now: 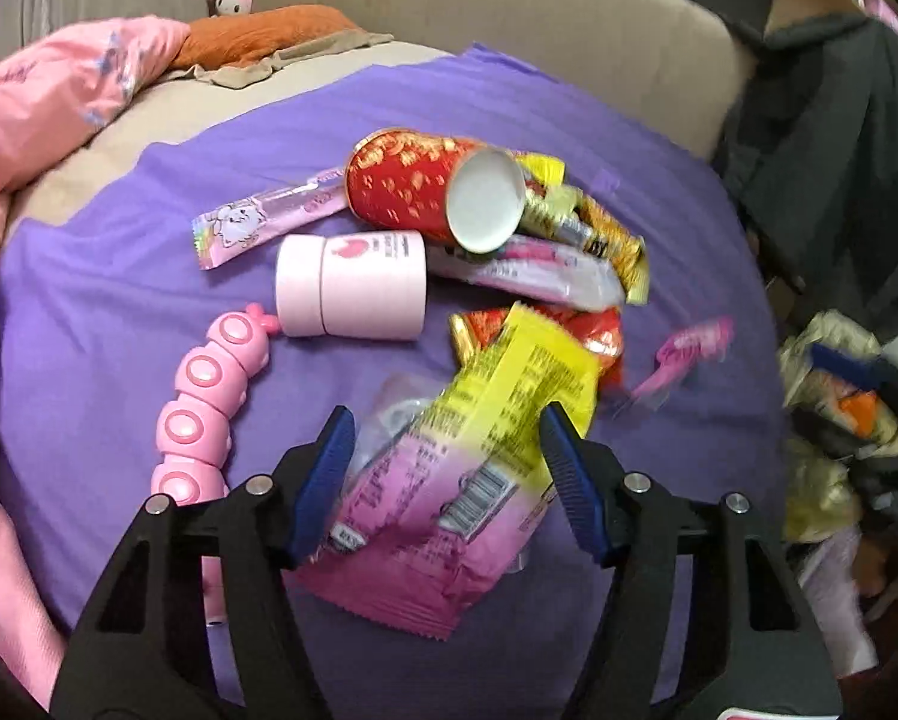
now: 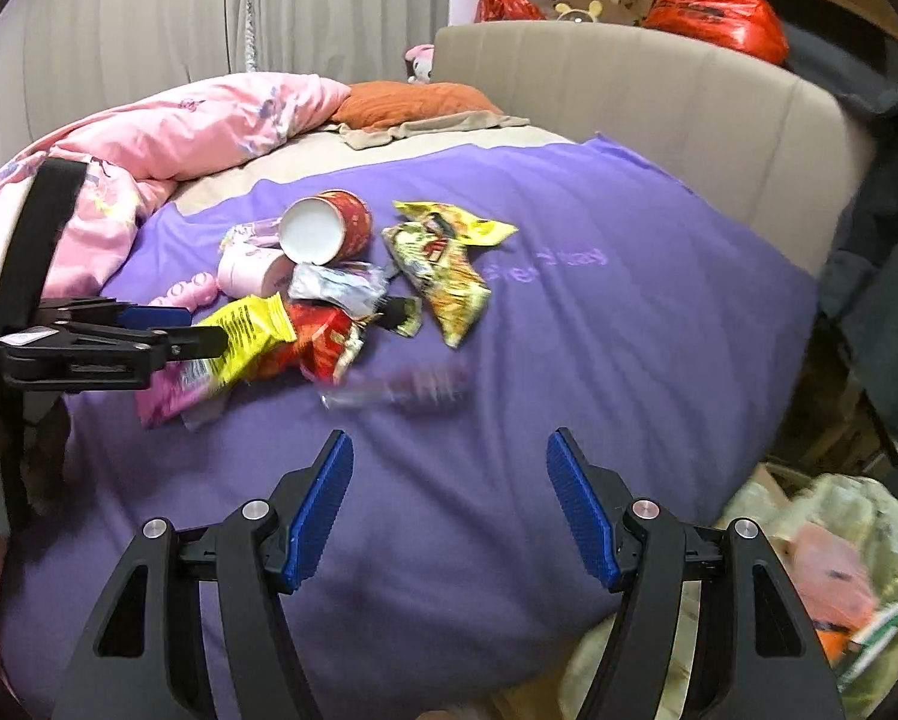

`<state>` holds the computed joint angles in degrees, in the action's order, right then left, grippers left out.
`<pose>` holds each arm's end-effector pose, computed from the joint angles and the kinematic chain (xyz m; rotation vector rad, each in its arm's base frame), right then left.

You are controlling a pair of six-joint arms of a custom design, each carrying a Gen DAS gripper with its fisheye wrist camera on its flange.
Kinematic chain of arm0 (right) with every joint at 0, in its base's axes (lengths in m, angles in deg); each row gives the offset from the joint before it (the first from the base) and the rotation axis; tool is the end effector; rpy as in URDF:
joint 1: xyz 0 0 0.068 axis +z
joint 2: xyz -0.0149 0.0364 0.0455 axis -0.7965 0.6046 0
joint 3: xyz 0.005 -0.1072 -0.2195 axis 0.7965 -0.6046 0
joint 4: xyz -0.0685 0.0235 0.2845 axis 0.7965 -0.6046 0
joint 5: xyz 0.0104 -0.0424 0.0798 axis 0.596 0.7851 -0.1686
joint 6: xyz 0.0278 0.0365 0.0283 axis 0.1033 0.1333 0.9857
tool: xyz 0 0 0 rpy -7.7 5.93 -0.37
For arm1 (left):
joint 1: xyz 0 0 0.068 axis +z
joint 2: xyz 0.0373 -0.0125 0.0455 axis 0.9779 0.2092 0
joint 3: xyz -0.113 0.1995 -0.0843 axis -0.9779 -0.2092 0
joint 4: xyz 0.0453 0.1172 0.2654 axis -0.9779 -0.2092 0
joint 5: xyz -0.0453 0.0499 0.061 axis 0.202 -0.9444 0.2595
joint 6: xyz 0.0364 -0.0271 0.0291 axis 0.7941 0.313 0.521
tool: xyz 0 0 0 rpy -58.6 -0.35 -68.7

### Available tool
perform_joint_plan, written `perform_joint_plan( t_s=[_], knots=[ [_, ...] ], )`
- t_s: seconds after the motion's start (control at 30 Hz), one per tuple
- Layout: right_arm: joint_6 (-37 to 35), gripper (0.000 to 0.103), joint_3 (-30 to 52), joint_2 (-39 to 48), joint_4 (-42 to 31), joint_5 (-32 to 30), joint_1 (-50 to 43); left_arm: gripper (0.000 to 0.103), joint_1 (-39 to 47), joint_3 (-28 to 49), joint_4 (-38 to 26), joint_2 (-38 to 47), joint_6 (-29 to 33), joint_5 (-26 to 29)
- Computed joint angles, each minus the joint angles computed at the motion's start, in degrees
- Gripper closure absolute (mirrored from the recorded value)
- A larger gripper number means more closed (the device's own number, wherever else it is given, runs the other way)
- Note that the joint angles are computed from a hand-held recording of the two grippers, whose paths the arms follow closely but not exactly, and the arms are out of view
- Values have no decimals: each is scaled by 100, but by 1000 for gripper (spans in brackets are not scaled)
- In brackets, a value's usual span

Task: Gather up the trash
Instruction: 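Move both tools back over the bed toward the remaining wrappers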

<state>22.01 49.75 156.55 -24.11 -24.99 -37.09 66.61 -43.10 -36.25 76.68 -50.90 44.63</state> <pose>0.3374 0.1104 0.2050 -1.1107 2.1114 0.4091 0.2355 -0.0391 0.1818 -0.5642 2.3662 -0.0786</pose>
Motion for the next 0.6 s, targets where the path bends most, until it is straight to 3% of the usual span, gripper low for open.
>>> perform_joint_plan(
  t_s=[0.27,0.43,0.6],
  knots=[
    [680,39,373,626,415,437,527,42,443,-145,9,-866,154,658],
    [484,39,344,742,458,450,603,42,187,70,-171,-420,608,820],
    [313,39,-137,349,536,418,375,42,-185,344,-241,397,661,387]
  ],
)
